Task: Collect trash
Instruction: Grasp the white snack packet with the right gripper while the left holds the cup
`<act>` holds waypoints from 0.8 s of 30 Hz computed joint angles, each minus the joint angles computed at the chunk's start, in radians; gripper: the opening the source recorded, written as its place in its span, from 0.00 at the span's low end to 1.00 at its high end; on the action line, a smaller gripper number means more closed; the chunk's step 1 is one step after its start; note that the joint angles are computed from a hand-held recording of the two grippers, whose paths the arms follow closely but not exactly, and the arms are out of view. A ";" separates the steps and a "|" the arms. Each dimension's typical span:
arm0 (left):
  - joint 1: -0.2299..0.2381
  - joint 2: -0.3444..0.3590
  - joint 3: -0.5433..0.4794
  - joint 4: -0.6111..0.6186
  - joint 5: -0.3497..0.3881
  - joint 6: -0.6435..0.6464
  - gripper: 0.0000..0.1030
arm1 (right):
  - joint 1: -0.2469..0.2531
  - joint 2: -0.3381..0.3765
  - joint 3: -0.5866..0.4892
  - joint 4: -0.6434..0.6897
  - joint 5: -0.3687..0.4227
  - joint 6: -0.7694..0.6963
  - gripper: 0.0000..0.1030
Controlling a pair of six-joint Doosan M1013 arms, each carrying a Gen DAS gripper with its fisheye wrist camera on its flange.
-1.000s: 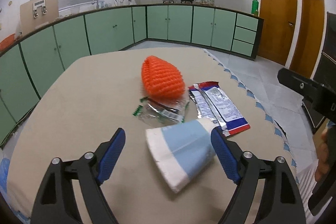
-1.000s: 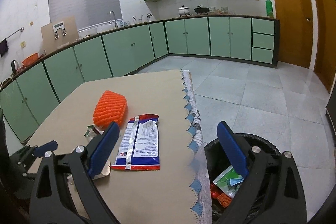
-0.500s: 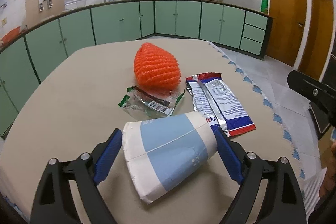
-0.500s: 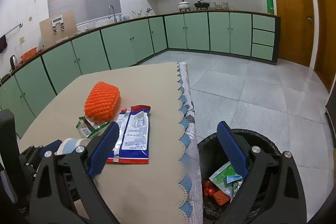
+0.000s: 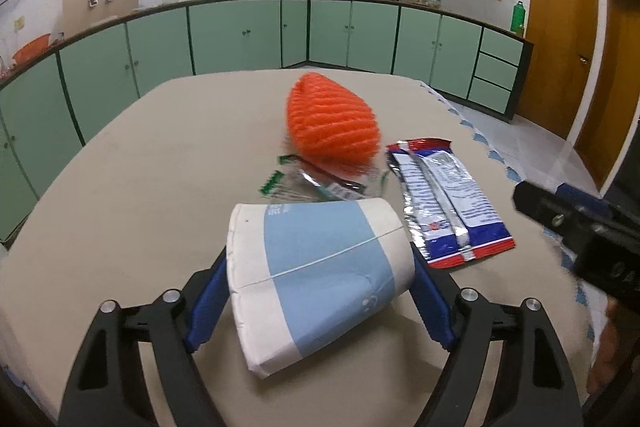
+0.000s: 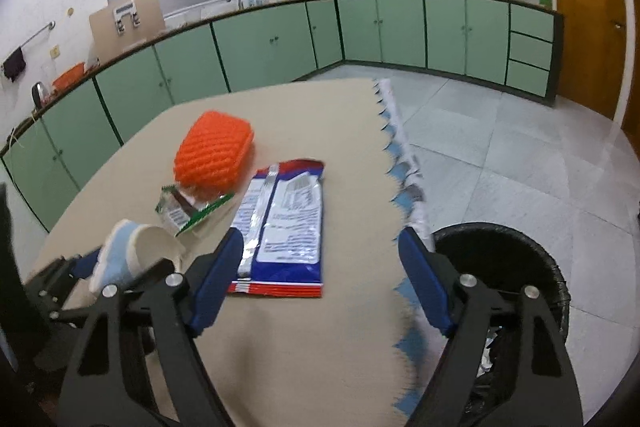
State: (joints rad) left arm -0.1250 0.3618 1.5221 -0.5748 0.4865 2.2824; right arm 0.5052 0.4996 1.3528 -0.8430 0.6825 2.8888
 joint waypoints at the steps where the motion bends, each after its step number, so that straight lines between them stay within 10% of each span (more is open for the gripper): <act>1: 0.003 -0.002 0.003 -0.001 -0.010 0.003 0.78 | 0.000 0.009 -0.012 0.014 0.007 -0.016 0.74; 19: 0.026 0.020 -0.032 0.045 -0.010 -0.058 0.78 | -0.020 0.056 -0.088 0.244 0.080 -0.243 0.42; 24: 0.022 0.019 -0.031 0.055 -0.010 -0.067 0.78 | -0.023 0.053 -0.081 0.248 0.070 -0.243 0.20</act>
